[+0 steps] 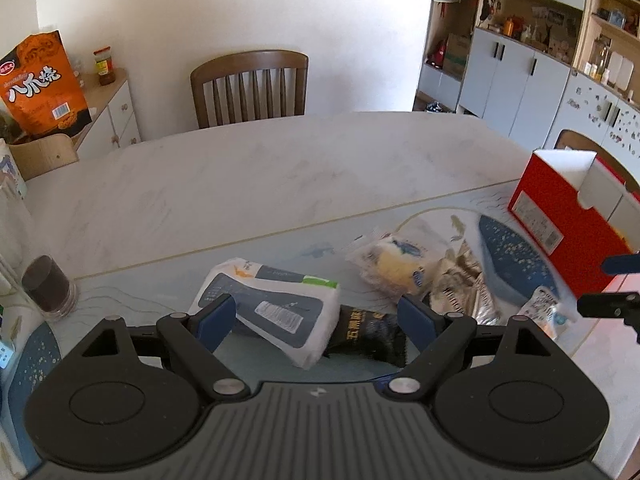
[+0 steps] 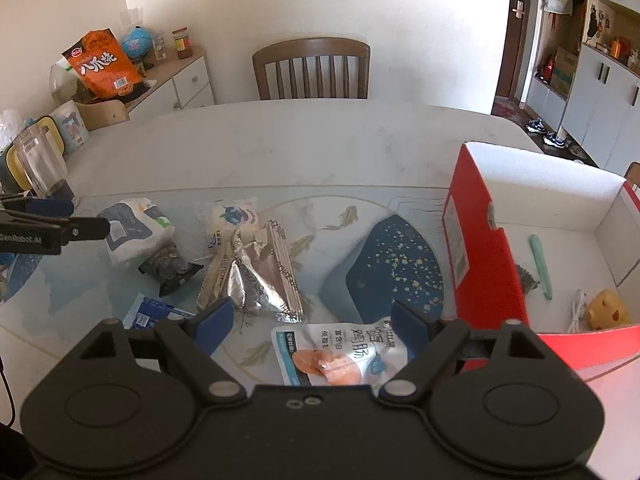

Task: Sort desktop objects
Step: 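Lower the left tool toward the white-and-blue packet while the right tool approaches the silver foil bag, then close the left tool on the white-and-blue packet while the right tool grasps the silver foil bag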

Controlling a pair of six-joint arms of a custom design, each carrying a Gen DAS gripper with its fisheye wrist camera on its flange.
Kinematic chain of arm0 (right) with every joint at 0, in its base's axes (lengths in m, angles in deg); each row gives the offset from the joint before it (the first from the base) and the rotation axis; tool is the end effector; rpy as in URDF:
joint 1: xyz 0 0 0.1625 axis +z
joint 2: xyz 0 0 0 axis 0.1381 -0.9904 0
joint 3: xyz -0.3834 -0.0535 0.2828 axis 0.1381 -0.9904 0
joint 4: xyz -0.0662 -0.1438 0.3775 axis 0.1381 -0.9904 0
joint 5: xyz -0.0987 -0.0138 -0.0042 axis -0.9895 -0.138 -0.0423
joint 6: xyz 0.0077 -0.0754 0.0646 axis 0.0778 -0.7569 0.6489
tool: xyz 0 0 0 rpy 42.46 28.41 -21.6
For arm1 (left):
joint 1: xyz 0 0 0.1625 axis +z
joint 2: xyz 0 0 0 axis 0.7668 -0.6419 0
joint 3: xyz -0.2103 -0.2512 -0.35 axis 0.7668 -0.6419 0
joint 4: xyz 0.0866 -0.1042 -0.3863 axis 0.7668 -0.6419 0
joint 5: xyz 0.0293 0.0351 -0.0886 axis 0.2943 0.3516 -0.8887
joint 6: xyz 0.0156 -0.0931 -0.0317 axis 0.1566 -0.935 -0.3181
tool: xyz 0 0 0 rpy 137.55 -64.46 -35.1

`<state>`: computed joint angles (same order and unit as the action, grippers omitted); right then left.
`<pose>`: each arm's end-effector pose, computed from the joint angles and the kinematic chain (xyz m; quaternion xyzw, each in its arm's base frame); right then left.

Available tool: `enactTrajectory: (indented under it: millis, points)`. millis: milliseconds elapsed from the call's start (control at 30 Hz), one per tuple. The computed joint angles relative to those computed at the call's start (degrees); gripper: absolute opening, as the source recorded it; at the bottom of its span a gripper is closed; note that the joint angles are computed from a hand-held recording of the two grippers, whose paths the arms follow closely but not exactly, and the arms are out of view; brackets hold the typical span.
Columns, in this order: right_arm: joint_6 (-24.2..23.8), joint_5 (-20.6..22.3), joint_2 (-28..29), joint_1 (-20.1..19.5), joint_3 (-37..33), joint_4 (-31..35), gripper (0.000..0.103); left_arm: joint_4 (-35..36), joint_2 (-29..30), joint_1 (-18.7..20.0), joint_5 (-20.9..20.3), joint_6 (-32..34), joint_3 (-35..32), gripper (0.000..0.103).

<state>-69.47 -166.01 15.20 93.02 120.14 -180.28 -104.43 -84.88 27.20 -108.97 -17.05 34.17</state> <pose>0.2225 -0.7520 0.0131 0.1408 -0.8833 0.3181 0.3143 -0.0112 -0.8447 0.2217 0.3073 0.8738 -0.2720 0.2609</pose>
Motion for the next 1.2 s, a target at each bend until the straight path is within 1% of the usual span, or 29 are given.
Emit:
enactTrajectory:
  millis: [100, 200, 400, 533, 733, 800, 1033, 1200]
  points:
    - [-0.32, 0.25, 1.0, 0.0, -1.73, 1.15, 0.086, -0.24, 1.01, 0.4, 0.74, 0.61, -1.05, 0.088]
    - [-0.84, 0.55, 2.1, -0.07, -3.49, 2.1, 0.086, 1.43, 1.84, 1.01, 0.86, -1.42, -2.76, 0.088]
    - [-1.4, 1.18, 4.0, -0.37, -7.07, 4.83, 0.086, 8.24, 2.95, 2.47, 0.54, -8.86, -7.12, 0.088]
    - [-1.72, 1.35, 5.3, -0.71, -9.51, 6.58, 0.086, 11.38, 3.9, 3.0, 1.19, -11.37, -9.47, 0.088]
    - [-2.34, 1.74, 7.15, -1.27, -13.02, 8.23, 0.084, 17.21, 5.33, 3.91, -0.08, -18.66, -14.11, 0.088]
    - [-2.12, 1.91, 7.65, -1.51, -14.14, 8.88, 0.083, 18.43, 5.89, 4.06, -0.39, -20.21, -15.54, 0.088]
    - [-1.76, 3.71, 8.92, -2.04, -16.92, 11.25, 0.082, 19.52, 7.56, 4.02, 0.27, -21.23, -18.09, 0.087]
    - [-1.86, 4.51, 10.01, -2.19, -18.64, 13.76, 0.082, 20.39, 8.47, 4.16, 0.43, -22.29, -19.6, 0.078]
